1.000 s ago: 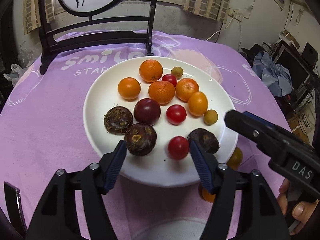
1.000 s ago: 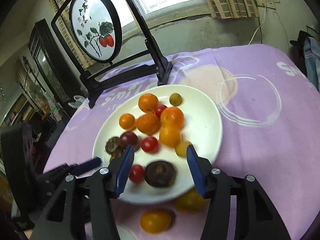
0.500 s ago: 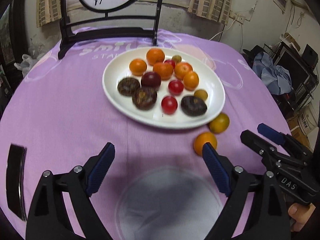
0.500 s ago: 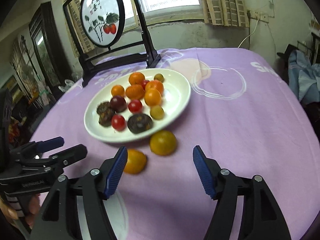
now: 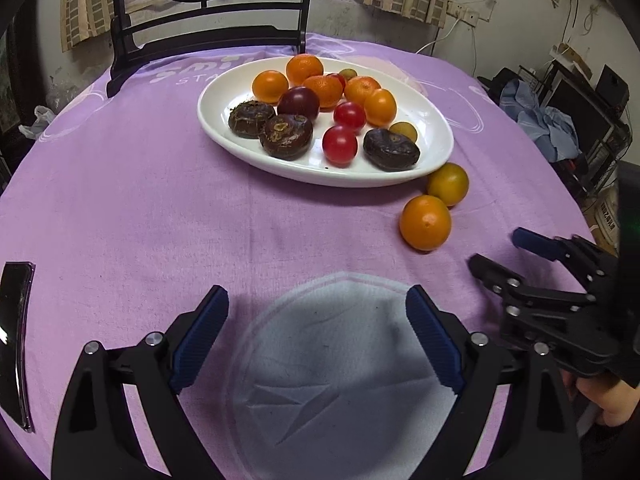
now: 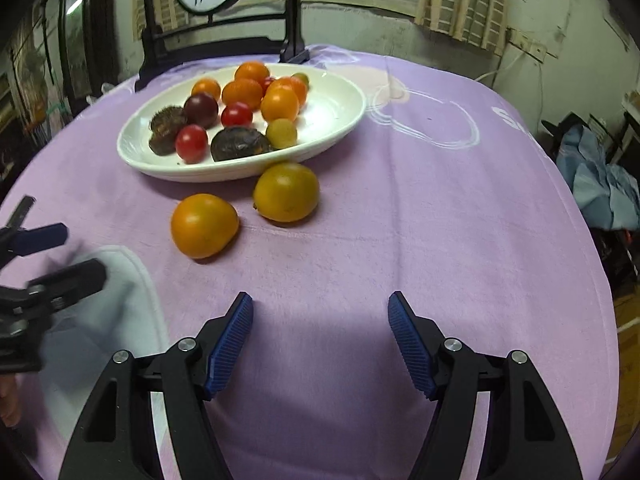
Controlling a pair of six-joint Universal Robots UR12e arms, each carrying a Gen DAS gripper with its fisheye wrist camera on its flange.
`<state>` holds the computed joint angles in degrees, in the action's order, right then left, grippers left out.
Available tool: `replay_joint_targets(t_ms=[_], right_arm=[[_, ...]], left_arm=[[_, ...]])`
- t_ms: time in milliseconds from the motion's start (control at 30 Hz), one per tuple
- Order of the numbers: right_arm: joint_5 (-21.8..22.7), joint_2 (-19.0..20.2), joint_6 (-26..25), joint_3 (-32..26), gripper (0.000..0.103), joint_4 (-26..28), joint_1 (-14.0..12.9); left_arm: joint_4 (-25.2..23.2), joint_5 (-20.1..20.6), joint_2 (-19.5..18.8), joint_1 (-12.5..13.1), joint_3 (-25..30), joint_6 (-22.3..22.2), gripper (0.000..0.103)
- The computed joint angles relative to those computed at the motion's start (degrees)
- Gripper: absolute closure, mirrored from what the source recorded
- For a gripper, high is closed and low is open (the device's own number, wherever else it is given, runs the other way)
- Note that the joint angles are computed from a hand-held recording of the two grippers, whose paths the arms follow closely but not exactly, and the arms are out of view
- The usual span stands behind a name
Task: Organize fruits
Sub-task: 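Grasp a yellow plum with the right gripper, then grasp a tangerine with the left gripper while the right gripper holds the yellow plum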
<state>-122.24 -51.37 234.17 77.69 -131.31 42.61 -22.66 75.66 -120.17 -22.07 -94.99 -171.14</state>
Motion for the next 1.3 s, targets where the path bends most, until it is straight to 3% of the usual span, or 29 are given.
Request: replay_joint_targets(t_ms=[200, 300, 333, 400, 633, 933, 1167, 1300], right_arm=[[0.34, 1.82, -4.85, -2.99, 0.034, -0.05, -1.41], [-0.10, 2.08, -6.26, -2.87, 0.035, -4.09, -1.96], [0.24, 2.09, -6.48, -2.84, 0.038, -5.01, -2.16], [2.53, 2.15, -6.50, -2.90, 0.060, -5.69, -2.79], [4.38, 1.16, -2.37, -0.94, 0.061, -8.92, -2.60], [1.83, -1.98, 2.88, 3.38, 0.061, -9.45, 0.25], [3.00, -2.70, 4.04, 5.56, 0.061, -12.00, 0.95], [3.85, -3.13, 3.81, 6.55, 0.061, -13.93, 0.82]], left_arm=[[-2.57, -1.07, -0.31, 0.30, 1.01, -0.87, 0.015], [-3.40, -1.80, -0.29, 0.41, 1.19, -0.72, 0.015], [-3.61, -2.03, -0.27, 0.42, 1.21, -0.55, 0.015], [-4.01, -2.05, -0.28, 0.37, 1.29, -0.17, 0.014], [-4.11, -1.84, -0.27, 0.29, 1.26, 0.17, 0.014], [-2.91, -0.73, -0.30, -0.15, 0.82, 1.13, 0.014], [0.88, 2.22, -0.69, -1.22, -0.11, 3.43, 0.014], [0.37, 2.94, -0.54, -1.77, -0.13, 3.87, 0.014]])
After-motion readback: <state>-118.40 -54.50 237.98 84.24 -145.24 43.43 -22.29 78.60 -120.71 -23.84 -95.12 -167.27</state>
